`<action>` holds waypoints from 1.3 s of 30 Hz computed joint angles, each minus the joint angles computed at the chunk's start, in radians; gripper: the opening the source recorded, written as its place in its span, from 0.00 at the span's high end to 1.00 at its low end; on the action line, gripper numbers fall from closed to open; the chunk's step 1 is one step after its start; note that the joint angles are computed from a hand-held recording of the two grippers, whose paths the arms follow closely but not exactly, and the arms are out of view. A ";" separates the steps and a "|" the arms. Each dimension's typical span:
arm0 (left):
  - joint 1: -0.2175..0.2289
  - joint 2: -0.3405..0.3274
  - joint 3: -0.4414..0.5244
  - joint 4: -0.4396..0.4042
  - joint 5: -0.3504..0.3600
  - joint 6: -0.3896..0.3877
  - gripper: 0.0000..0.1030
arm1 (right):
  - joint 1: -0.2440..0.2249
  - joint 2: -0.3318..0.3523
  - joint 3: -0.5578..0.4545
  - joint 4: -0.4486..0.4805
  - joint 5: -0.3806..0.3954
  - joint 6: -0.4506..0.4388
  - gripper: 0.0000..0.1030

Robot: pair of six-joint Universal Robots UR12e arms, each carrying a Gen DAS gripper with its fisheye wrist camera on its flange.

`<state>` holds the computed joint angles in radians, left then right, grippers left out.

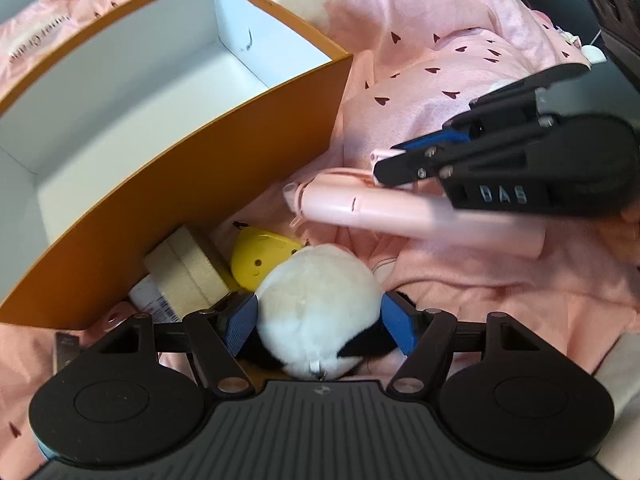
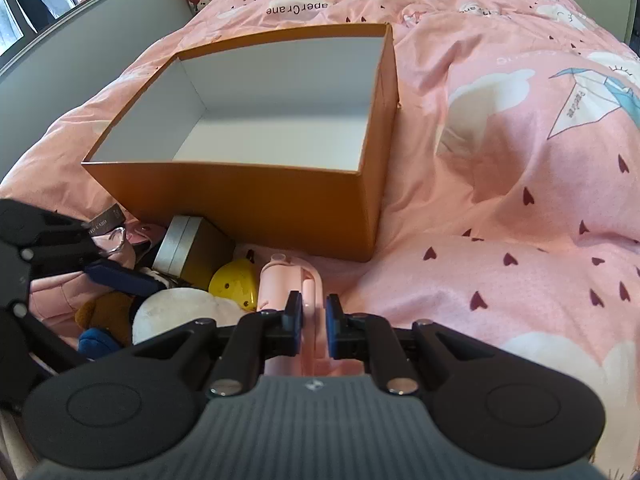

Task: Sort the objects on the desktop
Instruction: 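Close the right gripper on the pink selfie stick while the left grasps the white plush, then lift the selfie stick and white plush and carry both over the box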

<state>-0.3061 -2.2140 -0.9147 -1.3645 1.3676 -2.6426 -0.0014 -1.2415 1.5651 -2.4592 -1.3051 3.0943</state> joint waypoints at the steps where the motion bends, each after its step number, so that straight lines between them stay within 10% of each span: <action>1: 0.000 -0.014 0.023 -0.031 -0.003 0.002 0.22 | 0.001 0.002 -0.001 0.003 0.000 0.000 0.88; 13: -0.010 -0.073 0.096 -0.143 0.019 -0.009 0.20 | 0.005 0.010 0.000 0.011 0.000 0.023 0.88; 39: 0.101 0.127 -0.181 0.411 -0.205 -0.364 0.28 | -0.042 -0.031 -0.040 -0.116 0.178 0.047 0.88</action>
